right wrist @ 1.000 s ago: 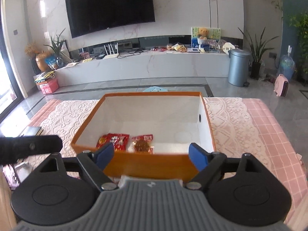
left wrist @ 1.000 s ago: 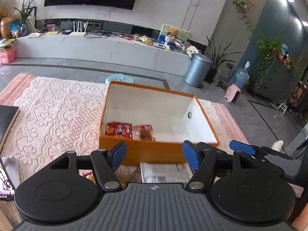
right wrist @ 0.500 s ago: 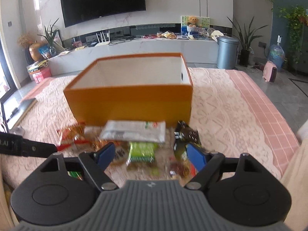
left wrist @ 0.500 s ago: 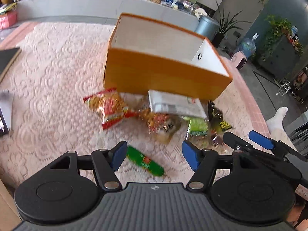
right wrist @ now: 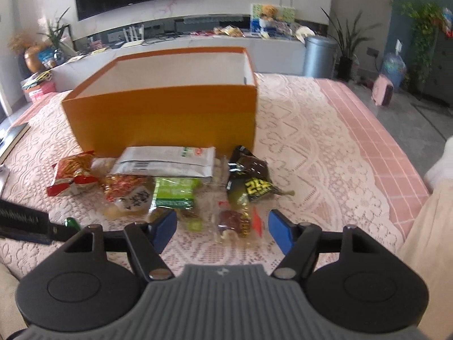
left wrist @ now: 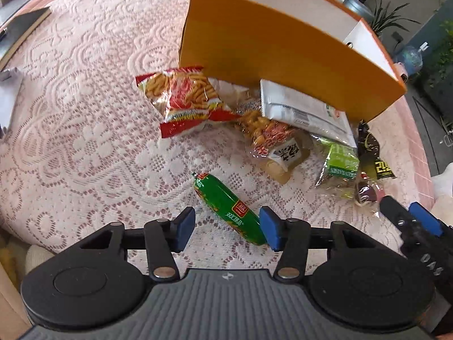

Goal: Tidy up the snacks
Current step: 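Grasp the green sausage stick with the left tool while the right tool grasps the clear dried-meat packet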

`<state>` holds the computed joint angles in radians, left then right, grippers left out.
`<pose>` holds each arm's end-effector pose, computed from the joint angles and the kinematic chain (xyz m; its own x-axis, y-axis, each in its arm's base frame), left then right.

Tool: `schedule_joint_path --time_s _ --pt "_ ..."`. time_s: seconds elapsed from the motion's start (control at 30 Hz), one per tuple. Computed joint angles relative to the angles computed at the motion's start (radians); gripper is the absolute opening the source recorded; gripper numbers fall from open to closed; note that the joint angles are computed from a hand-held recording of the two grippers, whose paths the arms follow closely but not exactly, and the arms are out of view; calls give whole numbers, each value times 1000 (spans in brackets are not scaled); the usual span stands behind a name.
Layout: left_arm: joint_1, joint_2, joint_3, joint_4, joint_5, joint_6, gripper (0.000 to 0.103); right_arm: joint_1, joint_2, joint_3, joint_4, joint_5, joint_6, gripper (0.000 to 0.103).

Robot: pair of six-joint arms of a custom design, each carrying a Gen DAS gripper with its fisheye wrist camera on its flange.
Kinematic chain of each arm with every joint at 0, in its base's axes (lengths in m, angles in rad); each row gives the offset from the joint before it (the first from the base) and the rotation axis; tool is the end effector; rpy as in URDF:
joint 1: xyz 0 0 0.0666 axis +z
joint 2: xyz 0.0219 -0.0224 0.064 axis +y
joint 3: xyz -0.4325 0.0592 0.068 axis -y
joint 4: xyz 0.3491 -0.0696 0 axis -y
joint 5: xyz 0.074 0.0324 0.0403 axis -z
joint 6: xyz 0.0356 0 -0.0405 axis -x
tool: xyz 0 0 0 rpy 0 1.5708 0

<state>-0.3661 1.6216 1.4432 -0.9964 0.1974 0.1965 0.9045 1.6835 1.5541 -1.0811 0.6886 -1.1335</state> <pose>0.4616 -0.1849 0.3966 -0.9272 0.1504 -0.3430 0.2454 0.9359 -0.2528 0.3394 0.3945 0.4126 -0.6694 0.2803 -0.6880 0.3256 0.9431 0.0675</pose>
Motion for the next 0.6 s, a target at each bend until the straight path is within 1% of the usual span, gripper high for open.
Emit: schedule_joint_path --time_s 0.13,0.17,0.2,0.27,0.33,0.43,0.5,0.6 --pt "-7 15 4 4 -16 22 56 -20 -26 -46 36 -23 -23 67" --pt "-10 19 6 4 -23 22 51 -26 -29 -54 43 -27 -23 64" --pt "-14 22 9 1 -29 18 48 -31 -32 -61 49 -31 -22 64" --pt "-21 25 8 5 -33 9 42 -37 -37 -76 67 -37 -16 60" --pt "-32 22 3 14 -51 -7 40 -40 -37 -86 88 -52 5 59" --pt "-47 18 -2 31 -69 -40 33 -37 -30 -97 122 -76 37 58" --pt "-52 20 -3 44 -63 -68 30 -38 -24 -101 136 -89 47 57" --pt "-57 23 -4 64 -36 -133 26 -45 -22 -113 158 -106 52 57"
